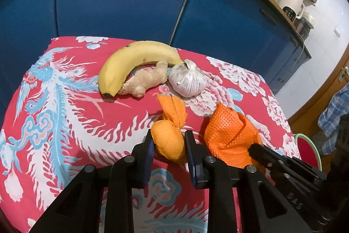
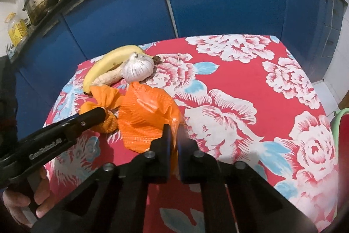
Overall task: Collect trash
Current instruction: 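Grasp the orange knotted cloth with the left tool while the right tool grasps the orange mesh, then drop the orange mesh into the red bucket with the right tool while the left tool holds its cloth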
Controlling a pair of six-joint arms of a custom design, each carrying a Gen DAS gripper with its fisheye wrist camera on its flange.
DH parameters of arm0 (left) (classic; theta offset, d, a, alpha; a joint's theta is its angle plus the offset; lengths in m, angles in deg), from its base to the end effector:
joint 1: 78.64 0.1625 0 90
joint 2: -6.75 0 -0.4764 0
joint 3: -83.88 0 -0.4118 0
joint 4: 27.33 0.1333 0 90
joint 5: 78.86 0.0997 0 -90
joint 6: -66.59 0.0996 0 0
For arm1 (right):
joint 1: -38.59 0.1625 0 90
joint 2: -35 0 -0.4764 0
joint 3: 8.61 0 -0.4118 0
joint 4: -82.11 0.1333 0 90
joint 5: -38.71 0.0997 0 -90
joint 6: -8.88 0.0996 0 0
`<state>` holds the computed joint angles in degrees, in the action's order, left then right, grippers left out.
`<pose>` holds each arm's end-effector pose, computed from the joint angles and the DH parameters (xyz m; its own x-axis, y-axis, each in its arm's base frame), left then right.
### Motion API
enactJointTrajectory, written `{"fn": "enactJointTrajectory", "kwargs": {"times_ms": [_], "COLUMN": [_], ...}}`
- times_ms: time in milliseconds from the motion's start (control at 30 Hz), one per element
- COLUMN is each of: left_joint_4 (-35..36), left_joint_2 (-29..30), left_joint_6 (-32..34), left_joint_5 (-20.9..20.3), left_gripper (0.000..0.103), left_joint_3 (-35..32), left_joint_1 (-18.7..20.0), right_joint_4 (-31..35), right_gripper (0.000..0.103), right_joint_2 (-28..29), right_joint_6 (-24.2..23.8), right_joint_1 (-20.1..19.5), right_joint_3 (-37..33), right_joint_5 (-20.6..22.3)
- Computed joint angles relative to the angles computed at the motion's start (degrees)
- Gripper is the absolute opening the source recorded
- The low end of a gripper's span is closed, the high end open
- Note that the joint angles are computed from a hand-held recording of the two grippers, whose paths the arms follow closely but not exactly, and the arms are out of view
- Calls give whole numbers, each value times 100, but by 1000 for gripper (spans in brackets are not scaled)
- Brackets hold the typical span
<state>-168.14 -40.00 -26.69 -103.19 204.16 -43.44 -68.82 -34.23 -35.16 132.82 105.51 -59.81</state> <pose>-0.2952 -0.4824 0.0382 -0.7554 -0.5617 -0.3375 0.0069 0.5082 -0.8612 0.1613 -0.5734 0.2502 -0.6619 -0.6894 0.2944 -0.7387 0.6667 -0.0996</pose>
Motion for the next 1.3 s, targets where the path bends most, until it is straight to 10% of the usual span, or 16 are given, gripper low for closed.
{"fn": "enactJointTrajectory", "kwargs": {"times_ms": [1300], "left_joint_4": [-1051], "left_joint_2": [467], "left_joint_6": [1398], "left_joint_5": [91], "left_gripper": [20], "left_joint_3": [-347], "left_joint_1": [-259], "right_joint_4": [-9], "right_gripper": [4], "right_joint_2": [-1751], "right_joint_6": [402], "right_joint_1": [-1098], "right_joint_3": [-404], "right_joint_5": [627]}}
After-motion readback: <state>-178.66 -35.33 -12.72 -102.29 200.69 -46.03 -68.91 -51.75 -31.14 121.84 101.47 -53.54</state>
